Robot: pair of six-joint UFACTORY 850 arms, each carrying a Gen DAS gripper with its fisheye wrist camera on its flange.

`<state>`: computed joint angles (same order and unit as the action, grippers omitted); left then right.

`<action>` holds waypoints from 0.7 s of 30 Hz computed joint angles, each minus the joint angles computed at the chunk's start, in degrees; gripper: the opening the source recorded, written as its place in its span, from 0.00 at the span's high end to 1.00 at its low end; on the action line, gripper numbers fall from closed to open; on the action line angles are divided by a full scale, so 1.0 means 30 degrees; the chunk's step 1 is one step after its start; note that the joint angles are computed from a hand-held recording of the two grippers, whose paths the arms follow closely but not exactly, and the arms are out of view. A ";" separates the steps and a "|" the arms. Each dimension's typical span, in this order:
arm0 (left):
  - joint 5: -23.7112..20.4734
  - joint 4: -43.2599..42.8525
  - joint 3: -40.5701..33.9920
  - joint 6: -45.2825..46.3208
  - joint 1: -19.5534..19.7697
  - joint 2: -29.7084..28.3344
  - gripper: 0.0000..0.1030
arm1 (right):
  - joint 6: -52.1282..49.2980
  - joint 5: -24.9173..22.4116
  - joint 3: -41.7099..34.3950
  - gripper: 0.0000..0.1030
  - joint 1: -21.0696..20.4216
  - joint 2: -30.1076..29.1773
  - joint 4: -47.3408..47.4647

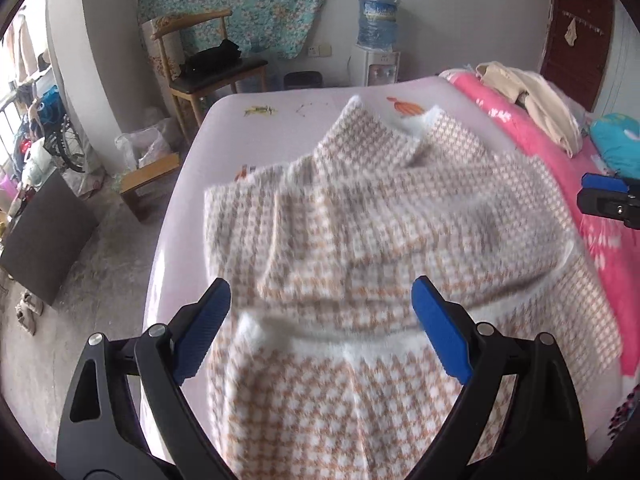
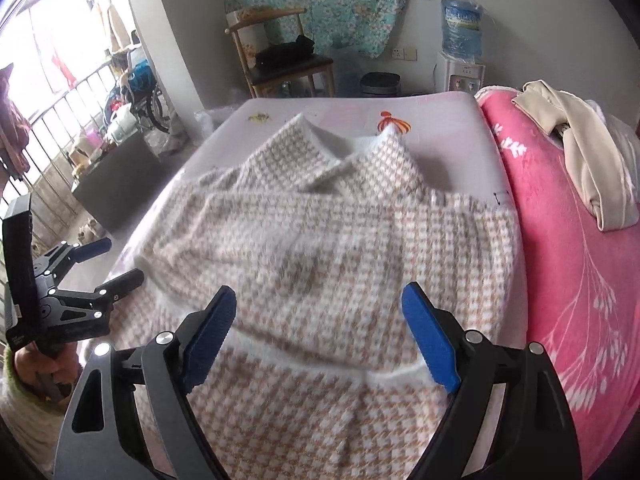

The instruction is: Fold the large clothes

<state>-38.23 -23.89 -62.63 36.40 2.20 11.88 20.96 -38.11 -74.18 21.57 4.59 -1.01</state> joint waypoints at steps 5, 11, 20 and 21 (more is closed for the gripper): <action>-0.0649 -0.0657 -0.5417 -0.0720 -0.0559 -0.5062 0.14 | -0.2723 -0.1316 -0.4687 0.20 -0.2353 -0.3955 0.3585; -0.1504 -0.1327 -1.1175 -0.2759 -0.1881 -1.0293 0.14 | -0.2299 -0.3369 -1.0660 0.20 -0.3905 -0.9753 0.5506; -0.4850 0.0080 -1.7815 -0.5514 -0.3793 -1.6231 0.32 | -0.1337 -0.6106 -1.5746 0.49 -0.4638 -1.4855 0.5928; -0.4907 0.0450 -1.7976 -0.5828 -0.3939 -1.6420 0.37 | -0.1434 -0.6248 -1.5811 0.58 -0.4680 -1.4987 0.6007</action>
<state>-52.95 -22.54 -116.55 18.91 -9.62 -37.38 16.66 -56.86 -121.61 7.53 -40.37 17.01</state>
